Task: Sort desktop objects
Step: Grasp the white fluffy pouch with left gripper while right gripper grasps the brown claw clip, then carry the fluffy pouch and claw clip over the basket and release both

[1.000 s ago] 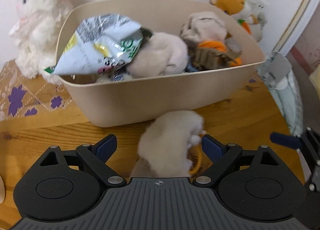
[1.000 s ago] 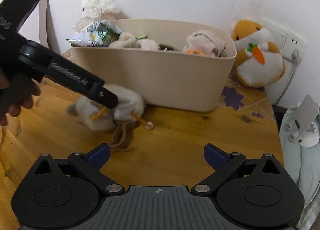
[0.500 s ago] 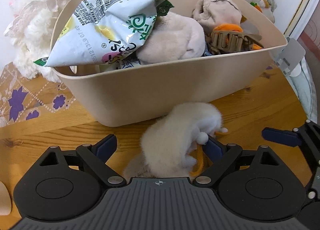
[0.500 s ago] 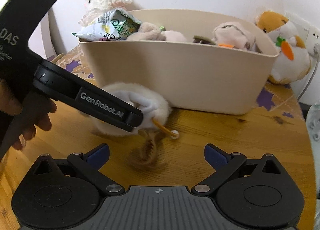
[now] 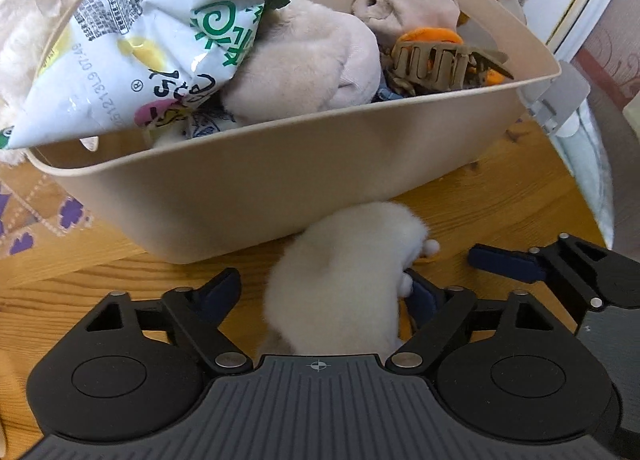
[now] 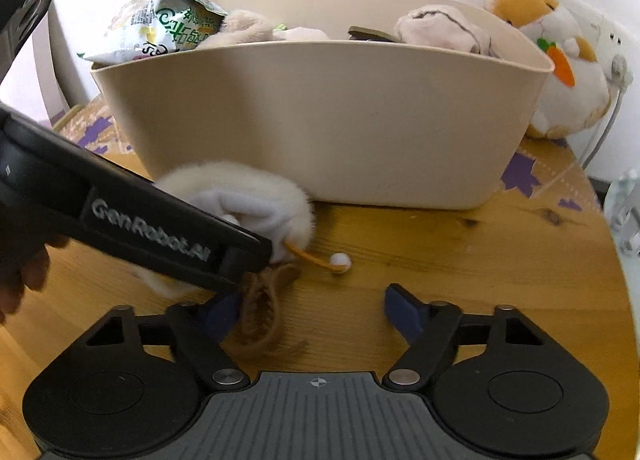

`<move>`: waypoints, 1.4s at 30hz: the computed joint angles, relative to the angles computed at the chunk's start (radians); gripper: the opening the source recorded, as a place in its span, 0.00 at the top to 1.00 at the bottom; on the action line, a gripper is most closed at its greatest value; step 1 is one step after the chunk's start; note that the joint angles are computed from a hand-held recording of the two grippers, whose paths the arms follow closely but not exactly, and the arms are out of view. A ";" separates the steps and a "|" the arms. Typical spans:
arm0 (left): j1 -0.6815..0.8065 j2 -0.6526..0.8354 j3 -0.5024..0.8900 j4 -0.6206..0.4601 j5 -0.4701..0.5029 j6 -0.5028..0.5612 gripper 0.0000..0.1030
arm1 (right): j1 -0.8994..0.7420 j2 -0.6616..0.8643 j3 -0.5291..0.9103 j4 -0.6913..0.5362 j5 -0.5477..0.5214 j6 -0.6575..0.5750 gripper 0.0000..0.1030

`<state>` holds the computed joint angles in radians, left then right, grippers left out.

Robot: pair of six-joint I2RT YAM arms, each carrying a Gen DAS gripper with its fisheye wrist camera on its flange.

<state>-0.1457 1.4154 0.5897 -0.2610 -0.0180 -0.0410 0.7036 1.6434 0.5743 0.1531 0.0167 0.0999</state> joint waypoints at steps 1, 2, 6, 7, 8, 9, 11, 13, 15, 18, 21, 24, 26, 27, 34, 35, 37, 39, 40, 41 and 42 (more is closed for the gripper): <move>0.002 -0.001 0.000 0.002 0.005 0.002 0.27 | -0.005 -0.005 -0.004 0.001 0.003 -0.013 0.32; -0.001 0.009 0.009 -0.007 -0.004 0.008 0.39 | -0.010 -0.010 -0.009 0.001 0.008 -0.026 0.34; -0.017 0.014 0.009 -0.012 -0.044 0.021 0.44 | -0.039 -0.035 -0.030 -0.001 0.004 -0.068 0.44; -0.015 0.010 0.006 -0.010 -0.045 0.017 0.46 | -0.047 -0.042 -0.035 -0.001 0.001 -0.074 0.48; -0.013 0.007 0.003 -0.009 -0.047 0.014 0.48 | -0.054 -0.049 -0.040 -0.002 -0.001 -0.080 0.50; -0.010 0.002 0.001 -0.009 -0.046 0.012 0.49 | -0.061 -0.056 -0.045 -0.002 -0.006 -0.086 0.63; -0.007 -0.007 -0.002 -0.013 -0.046 0.016 0.57 | -0.073 -0.066 -0.048 -0.011 -0.014 -0.097 0.68; -0.005 -0.017 -0.005 -0.021 -0.041 0.023 0.63 | -0.080 -0.074 -0.048 -0.022 -0.021 -0.113 0.68; -0.005 -0.028 -0.008 -0.033 -0.040 0.027 0.67 | -0.084 -0.084 -0.050 -0.034 -0.022 -0.132 0.68; -0.017 -0.058 -0.028 -0.044 -0.061 0.026 0.72 | -0.098 -0.083 -0.047 -0.041 -0.028 -0.153 0.68; -0.043 -0.099 -0.050 -0.051 -0.088 0.016 0.74 | -0.102 -0.090 -0.056 -0.040 -0.028 -0.158 0.68; -0.041 -0.145 -0.062 -0.074 -0.082 0.018 0.74 | -0.116 -0.124 -0.073 -0.044 -0.032 -0.170 0.68; -0.039 -0.178 -0.068 -0.091 -0.080 0.017 0.74 | -0.126 -0.158 -0.082 -0.055 -0.038 -0.183 0.68; -0.038 -0.198 -0.071 -0.102 -0.076 0.017 0.74 | -0.133 -0.174 -0.085 -0.060 -0.043 -0.195 0.68; -0.061 -0.384 -0.092 -0.222 -0.067 0.033 0.74 | -0.183 -0.322 -0.092 -0.146 -0.102 -0.262 0.68; -0.060 -0.387 -0.080 -0.230 -0.067 0.041 0.74 | -0.194 -0.358 -0.086 -0.181 -0.115 -0.271 0.68; -0.089 -0.416 -0.072 -0.259 -0.082 0.025 0.74 | -0.209 -0.422 -0.085 -0.225 -0.135 -0.286 0.68; -0.079 -0.457 -0.074 -0.285 -0.073 0.047 0.74 | -0.224 -0.476 -0.075 -0.270 -0.154 -0.304 0.68; -0.074 -0.485 -0.073 -0.304 -0.072 0.062 0.74 | -0.233 -0.502 -0.069 -0.293 -0.164 -0.314 0.68; -0.070 -0.506 -0.073 -0.317 -0.070 0.077 0.74 | -0.249 -0.528 -0.061 -0.318 -0.180 -0.329 0.68; -0.065 -0.526 -0.069 -0.335 -0.068 0.089 0.74 | -0.259 -0.551 -0.051 -0.337 -0.191 -0.339 0.68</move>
